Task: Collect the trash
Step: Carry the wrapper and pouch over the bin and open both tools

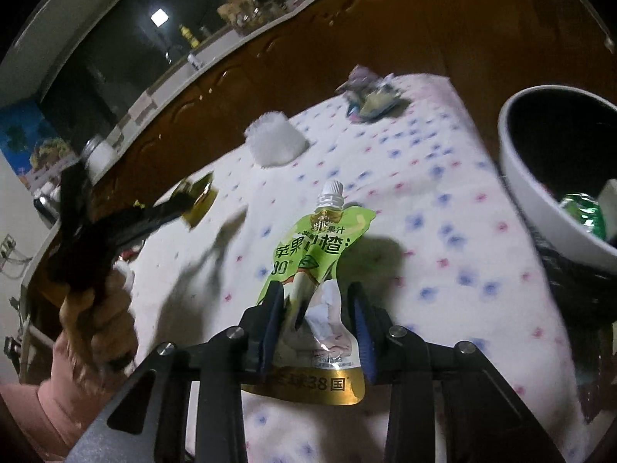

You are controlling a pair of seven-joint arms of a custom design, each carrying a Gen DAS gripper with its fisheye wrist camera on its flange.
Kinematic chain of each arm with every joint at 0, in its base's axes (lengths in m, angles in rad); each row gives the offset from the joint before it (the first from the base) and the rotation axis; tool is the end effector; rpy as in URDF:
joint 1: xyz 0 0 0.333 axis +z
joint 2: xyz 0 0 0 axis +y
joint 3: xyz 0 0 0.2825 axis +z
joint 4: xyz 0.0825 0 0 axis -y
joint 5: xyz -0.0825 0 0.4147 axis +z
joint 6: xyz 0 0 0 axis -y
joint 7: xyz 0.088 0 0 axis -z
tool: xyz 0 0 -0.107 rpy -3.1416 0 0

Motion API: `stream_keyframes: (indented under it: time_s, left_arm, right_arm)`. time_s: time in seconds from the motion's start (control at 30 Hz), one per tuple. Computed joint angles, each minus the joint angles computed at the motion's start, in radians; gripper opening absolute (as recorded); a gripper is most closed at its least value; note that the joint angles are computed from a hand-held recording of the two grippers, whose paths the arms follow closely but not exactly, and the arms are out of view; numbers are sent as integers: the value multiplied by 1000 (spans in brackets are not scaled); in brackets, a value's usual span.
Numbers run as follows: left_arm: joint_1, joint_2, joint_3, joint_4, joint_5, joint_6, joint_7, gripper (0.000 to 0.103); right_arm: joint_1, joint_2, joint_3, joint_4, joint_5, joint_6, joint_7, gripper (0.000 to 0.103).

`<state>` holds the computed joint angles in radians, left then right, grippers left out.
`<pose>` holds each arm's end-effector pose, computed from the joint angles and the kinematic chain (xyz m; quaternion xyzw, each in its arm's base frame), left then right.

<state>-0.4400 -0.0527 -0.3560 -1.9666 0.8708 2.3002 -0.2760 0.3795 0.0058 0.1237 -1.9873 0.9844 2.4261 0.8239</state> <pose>0.4368 -0.4270 0.4970 -0.8011 0.4381 -0.3358 0.2314 0.5431 0.3025 0.4617 -0.8045 0.4156 0.0848 0.4157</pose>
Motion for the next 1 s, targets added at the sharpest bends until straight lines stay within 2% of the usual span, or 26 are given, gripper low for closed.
stream_keyframes:
  time_s: [0.17, 0.37, 0.67, 1.0]
  left_arm:
    - [-36, 96, -8, 118, 26, 30, 33, 21]
    - [-104, 230, 23, 291, 24, 31, 137, 21]
    - [-227, 451, 96, 601, -36, -38, 330, 21]
    - [-343, 729, 195, 1028, -148, -137, 551, 21]
  right_arm:
    - [-16, -50, -22, -41, 43, 34, -12, 35]
    - [-34, -93, -52, -70, 57, 78, -8, 35]
    - [-69, -113, -89, -79, 68, 122, -4, 35]
    - [-109, -91, -106, -47, 63, 153, -7, 35]
